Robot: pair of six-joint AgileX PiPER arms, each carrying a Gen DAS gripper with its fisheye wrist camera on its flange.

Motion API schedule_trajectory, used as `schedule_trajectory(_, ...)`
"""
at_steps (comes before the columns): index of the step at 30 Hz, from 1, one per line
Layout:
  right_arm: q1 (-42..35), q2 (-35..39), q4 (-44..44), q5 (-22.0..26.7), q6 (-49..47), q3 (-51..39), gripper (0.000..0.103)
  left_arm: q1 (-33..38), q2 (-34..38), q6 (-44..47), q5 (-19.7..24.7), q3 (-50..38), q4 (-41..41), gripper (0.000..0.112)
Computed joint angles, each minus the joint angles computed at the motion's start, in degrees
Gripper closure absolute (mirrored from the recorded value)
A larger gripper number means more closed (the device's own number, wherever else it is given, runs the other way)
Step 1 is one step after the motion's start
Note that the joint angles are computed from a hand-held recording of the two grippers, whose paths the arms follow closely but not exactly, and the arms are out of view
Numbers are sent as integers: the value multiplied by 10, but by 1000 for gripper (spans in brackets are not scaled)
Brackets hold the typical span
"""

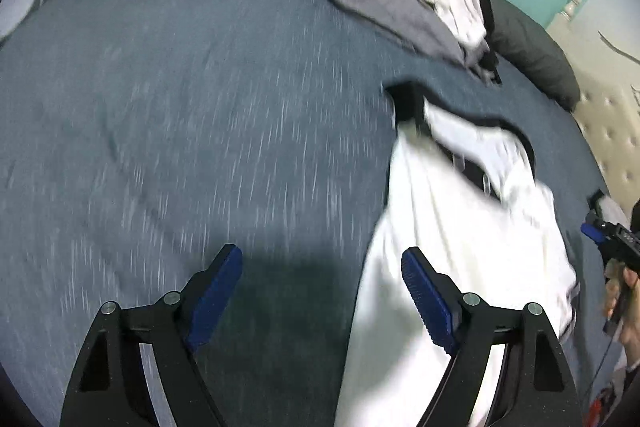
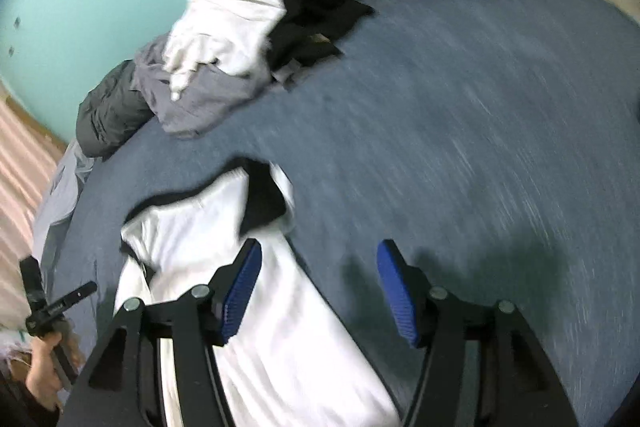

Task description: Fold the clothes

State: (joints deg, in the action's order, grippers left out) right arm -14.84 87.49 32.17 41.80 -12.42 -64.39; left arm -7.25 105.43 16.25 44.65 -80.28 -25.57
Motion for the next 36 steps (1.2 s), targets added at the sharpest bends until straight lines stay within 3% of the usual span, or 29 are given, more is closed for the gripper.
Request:
schedule_trajectory(7, -93, -85, 75, 38, -89, 149, 42, 26, -71, 87, -13, 131, -92, 38)
schedule_trajectory(11, -126, -110, 113, 60, -122, 197, 42, 29, -93, 93, -17, 162, -111, 55)
schedule_trajectory(15, -115, -120, 132, 52, -131, 214, 43, 35, -100, 97, -20, 184, -135, 68)
schedule_trajectory(20, -76, -117, 109, 34, -111, 221, 66, 26, -115, 105, -26, 210, -149, 85)
schedule_trajectory(24, -73, -123, 110, 20, -123, 229, 97, 16, -115, 128, -18, 220, -149, 95)
schedule_trajectory(26, -69, -127, 99, 17, -129, 228, 99, 11, -117, 128, -18, 221, -141, 111)
schedule_trajectory(36, -141, -140, 80, 40, -161, 194, 101, 43, -97, 61, 45, 100, -11, 111)
